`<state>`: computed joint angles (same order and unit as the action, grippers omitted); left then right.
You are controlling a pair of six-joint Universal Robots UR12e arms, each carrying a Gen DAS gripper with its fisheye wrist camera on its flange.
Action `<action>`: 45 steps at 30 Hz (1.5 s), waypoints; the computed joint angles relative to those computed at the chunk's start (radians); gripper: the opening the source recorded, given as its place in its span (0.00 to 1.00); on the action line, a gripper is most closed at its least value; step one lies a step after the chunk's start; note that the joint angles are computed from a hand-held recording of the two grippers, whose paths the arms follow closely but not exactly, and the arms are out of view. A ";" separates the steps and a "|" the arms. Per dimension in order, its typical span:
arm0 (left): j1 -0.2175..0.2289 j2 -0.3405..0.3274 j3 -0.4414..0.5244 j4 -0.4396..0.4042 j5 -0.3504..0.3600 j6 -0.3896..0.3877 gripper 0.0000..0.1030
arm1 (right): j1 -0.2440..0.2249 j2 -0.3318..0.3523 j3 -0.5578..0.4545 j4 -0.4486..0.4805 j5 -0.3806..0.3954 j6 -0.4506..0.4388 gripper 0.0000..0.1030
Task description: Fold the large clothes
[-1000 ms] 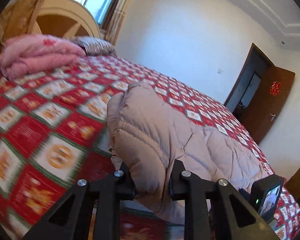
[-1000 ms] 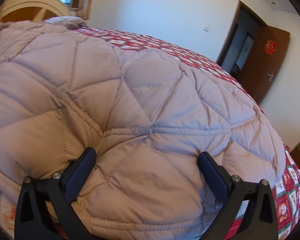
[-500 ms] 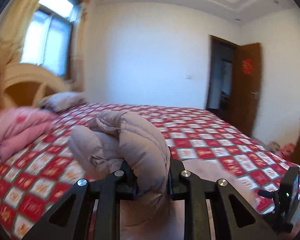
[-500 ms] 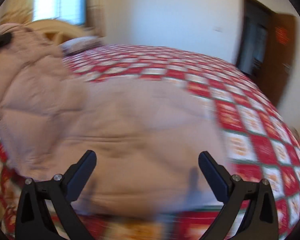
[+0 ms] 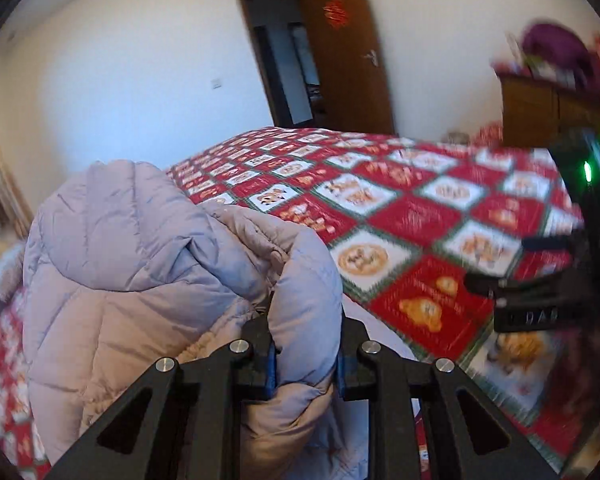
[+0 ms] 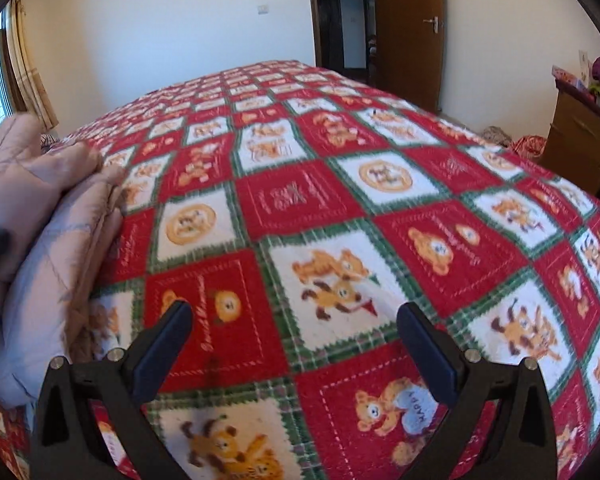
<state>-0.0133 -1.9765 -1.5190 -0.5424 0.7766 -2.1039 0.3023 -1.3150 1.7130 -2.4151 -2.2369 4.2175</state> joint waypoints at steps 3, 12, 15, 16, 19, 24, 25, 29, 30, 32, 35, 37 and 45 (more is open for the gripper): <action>0.005 0.014 -0.014 0.022 -0.003 0.014 0.24 | -0.011 0.000 0.017 -0.027 0.020 -0.013 1.00; 0.057 0.095 -0.103 0.309 -0.194 -0.097 0.92 | -0.017 0.003 0.008 0.005 0.027 -0.016 1.00; 0.074 0.082 -0.043 0.252 -0.182 -0.209 0.92 | -0.011 -0.007 -0.007 0.036 -0.015 -0.008 1.00; 0.081 0.060 -0.007 0.262 -0.159 -0.284 0.92 | -0.010 -0.011 -0.011 0.031 -0.023 -0.013 1.00; 0.094 -0.015 0.101 0.314 -0.013 -0.457 0.92 | -0.001 -0.016 -0.050 0.021 -0.079 -0.061 1.00; 0.084 -0.145 0.295 0.241 0.316 -0.643 0.92 | 0.006 0.048 -0.211 -0.051 -0.082 -0.277 0.88; 0.080 -0.176 0.348 0.190 0.374 -0.677 0.92 | 0.008 0.076 -0.259 -0.064 -0.071 -0.331 0.84; 0.057 -0.250 0.463 0.079 0.503 -0.737 0.92 | 0.017 0.195 -0.454 -0.048 -0.024 -0.473 0.81; 0.053 -0.265 0.484 0.058 0.511 -0.755 0.92 | 0.017 0.226 -0.507 -0.031 -0.004 -0.490 0.78; 0.050 -0.281 0.510 0.024 0.510 -0.787 0.92 | 0.019 0.277 -0.590 -0.001 0.024 -0.516 0.72; 0.038 -0.289 0.526 -0.010 0.489 -0.830 0.92 | 0.021 0.350 -0.696 0.030 0.050 -0.554 0.65; 0.033 -0.281 0.514 -0.004 0.452 -0.830 0.92 | 0.010 0.377 -0.728 0.066 0.081 -0.544 0.59; -0.026 -0.263 0.467 -0.012 0.401 -0.627 0.92 | -0.032 0.323 -0.584 0.124 0.113 -0.398 0.53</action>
